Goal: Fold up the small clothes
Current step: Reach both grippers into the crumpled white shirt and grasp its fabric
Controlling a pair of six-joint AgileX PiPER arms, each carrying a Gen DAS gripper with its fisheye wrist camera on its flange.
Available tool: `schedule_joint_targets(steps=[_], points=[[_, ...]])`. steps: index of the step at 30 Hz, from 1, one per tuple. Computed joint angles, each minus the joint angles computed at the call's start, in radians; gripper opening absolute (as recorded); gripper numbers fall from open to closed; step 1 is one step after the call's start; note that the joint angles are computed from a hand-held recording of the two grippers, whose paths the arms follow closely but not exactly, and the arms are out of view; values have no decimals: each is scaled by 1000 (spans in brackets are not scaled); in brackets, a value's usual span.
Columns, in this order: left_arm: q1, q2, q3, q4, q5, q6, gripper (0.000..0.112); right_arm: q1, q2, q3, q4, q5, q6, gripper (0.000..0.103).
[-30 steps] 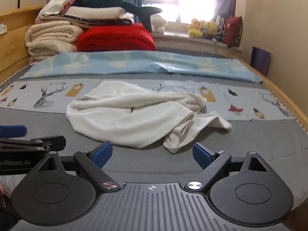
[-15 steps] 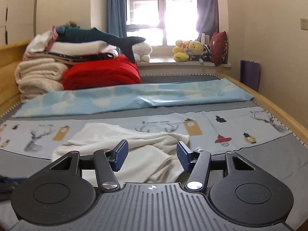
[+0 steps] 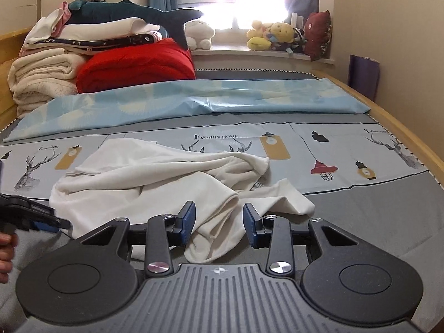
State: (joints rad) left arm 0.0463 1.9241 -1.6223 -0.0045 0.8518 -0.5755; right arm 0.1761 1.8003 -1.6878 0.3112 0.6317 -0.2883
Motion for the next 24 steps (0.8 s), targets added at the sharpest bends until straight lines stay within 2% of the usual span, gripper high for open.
schedule_joint_targets(steps=[2,3,4,5,7,10,13,15,18,20,21,22,23,24], points=[[-16,1,2,38,-24,-4,47,-3,15,-19,-9,5,2,41],[-25,-2,9,55,-37,2,39,-2,21,-27,-22,7,10,41],[-38,-5,12,88,-36,5,16,-1,30,-38,-38,11,25,41],[-54,-13,18,130,-32,9,10,0,35,-43,-50,13,37,41],[-81,-48,47,192,-54,14,7,2,45,-59,-79,23,68,41],[-91,-171,121,189,-116,53,5,6,54,-69,-122,25,114,41],[-84,-345,189,153,-136,153,3,16,59,-73,-167,21,162,41],[-53,-475,229,136,-138,216,3,23,60,-74,-192,14,202,41],[29,-612,274,178,-129,170,4,34,58,-72,-222,3,262,41],[111,-683,359,168,-157,157,7,42,54,-66,-232,-3,287,41],[146,-690,383,157,-129,171,9,46,52,-62,-233,-4,292,41],[189,-663,371,106,-62,225,18,49,51,-59,-232,-1,292,41],[221,-631,348,65,17,256,18,54,52,-59,-232,6,290,41],[241,-622,335,62,55,248,18,60,56,-62,-234,15,286,41]])
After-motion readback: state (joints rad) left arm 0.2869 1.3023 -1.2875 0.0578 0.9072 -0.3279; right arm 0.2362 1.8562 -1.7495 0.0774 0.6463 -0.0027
